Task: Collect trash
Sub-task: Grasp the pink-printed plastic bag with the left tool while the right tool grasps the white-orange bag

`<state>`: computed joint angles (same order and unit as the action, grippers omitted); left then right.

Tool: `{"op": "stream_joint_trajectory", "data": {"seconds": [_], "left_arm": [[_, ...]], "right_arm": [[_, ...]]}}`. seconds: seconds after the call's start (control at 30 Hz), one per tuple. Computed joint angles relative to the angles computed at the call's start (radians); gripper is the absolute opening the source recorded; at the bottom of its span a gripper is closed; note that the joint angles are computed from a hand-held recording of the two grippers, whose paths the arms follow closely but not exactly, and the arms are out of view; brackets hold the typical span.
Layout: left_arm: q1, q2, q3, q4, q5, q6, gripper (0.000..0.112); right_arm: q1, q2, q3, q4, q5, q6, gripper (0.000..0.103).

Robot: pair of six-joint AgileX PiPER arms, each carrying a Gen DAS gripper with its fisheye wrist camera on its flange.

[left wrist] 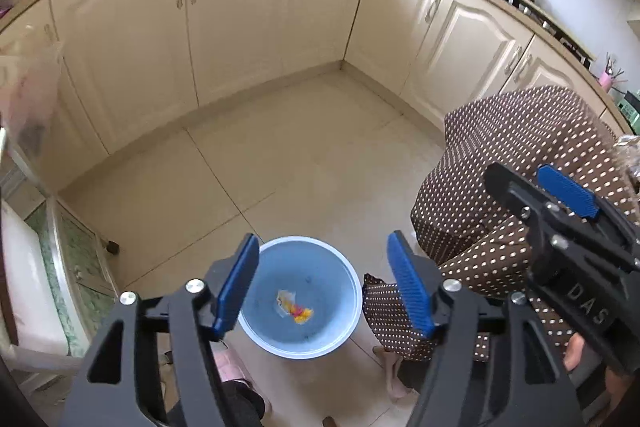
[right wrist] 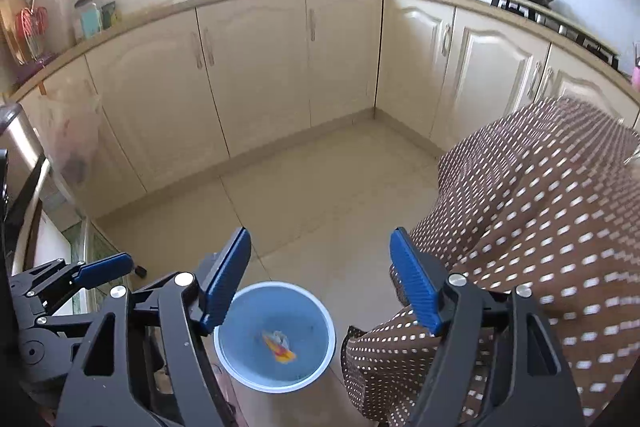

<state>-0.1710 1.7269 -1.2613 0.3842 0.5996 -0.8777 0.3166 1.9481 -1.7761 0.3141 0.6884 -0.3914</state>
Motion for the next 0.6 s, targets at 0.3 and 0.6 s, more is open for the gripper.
{"op": "stream_joint_trajectory", "data": {"seconds": [0.3,0.6], "left_arm": [[-0.184,-0.146,-0.083,0.208,0.149,-0.161,0.068],[-0.444,-0.002,-0.423,0.217,0.245,-0.074,0.071]], "right_arm": [[-0.06,-0.281,0.126,-0.039,-0.101,0.004,0.084],[-0.374,-0.483,0.251,0.124,-0.062,-0.156,0.088]]}}
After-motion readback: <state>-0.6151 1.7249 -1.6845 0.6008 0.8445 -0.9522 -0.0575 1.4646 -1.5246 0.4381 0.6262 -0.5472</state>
